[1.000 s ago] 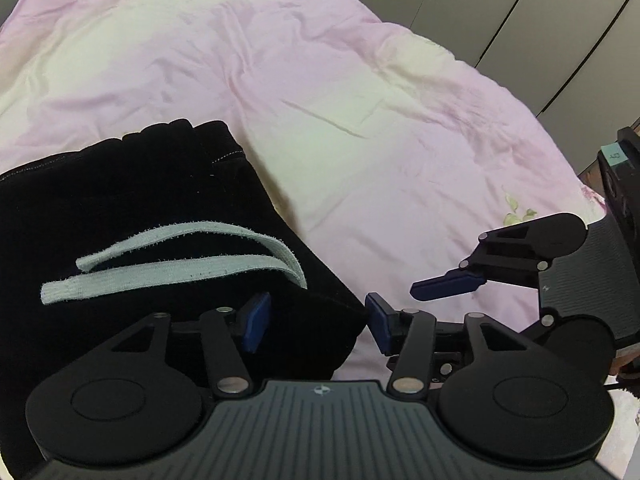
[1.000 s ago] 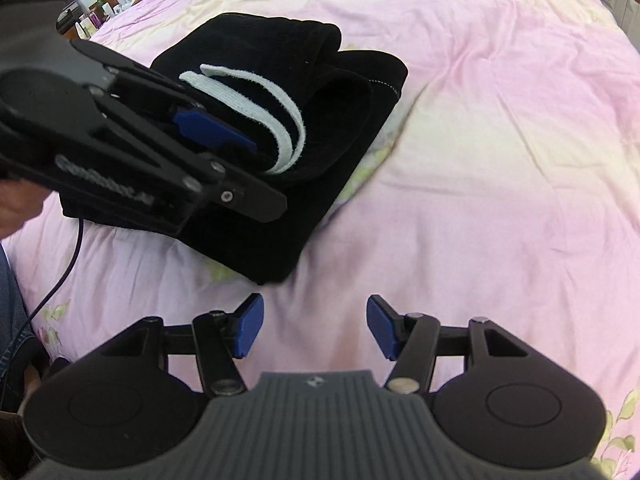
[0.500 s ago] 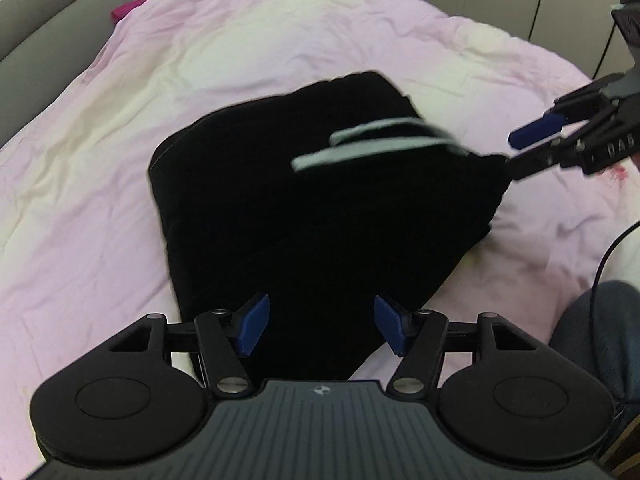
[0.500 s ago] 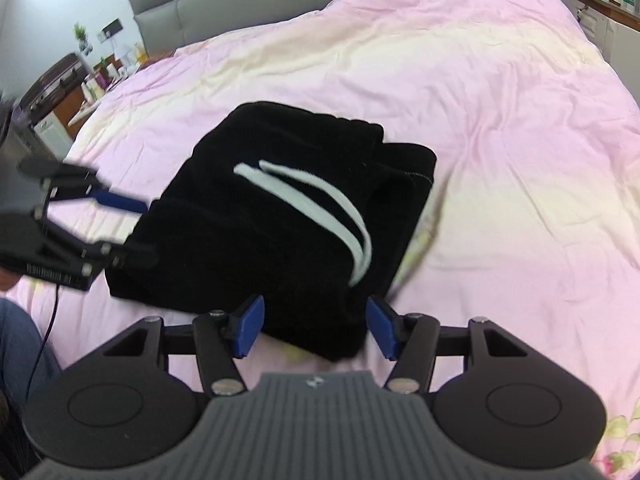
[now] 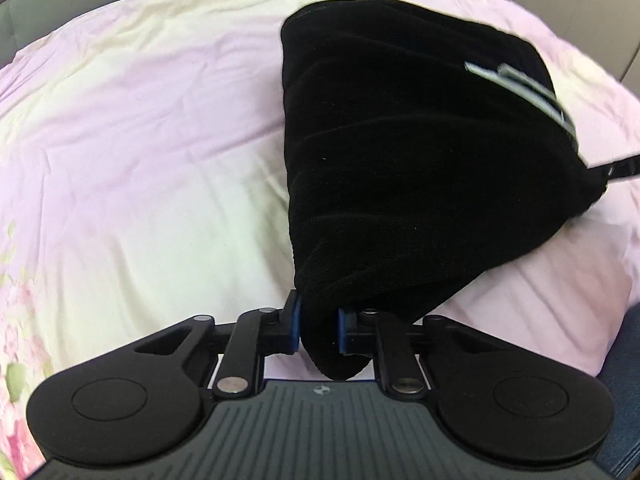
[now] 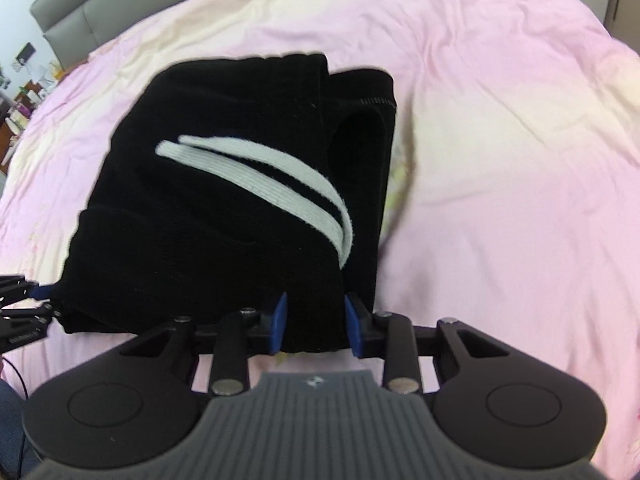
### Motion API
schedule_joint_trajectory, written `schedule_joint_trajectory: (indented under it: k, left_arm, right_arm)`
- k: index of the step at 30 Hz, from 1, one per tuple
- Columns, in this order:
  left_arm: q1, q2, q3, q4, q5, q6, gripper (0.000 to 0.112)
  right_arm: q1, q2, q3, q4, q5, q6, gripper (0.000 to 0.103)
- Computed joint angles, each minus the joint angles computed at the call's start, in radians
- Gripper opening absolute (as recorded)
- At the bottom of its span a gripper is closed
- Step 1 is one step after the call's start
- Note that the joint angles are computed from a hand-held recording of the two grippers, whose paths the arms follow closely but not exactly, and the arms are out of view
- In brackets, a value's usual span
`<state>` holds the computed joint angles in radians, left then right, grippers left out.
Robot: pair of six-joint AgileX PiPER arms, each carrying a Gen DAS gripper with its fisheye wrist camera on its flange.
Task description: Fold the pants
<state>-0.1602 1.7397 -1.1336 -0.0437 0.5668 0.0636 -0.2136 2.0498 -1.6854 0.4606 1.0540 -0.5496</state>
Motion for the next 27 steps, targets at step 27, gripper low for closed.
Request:
schedule_joint_trajectory:
  k: [27]
  left_arm:
    - [0.103, 0.132, -0.471, -0.076, 0.301, 0.076, 0.030]
  right_arm:
    - [-0.047, 0.106, -0.271, 0.190, 0.044, 0.103, 0.059]
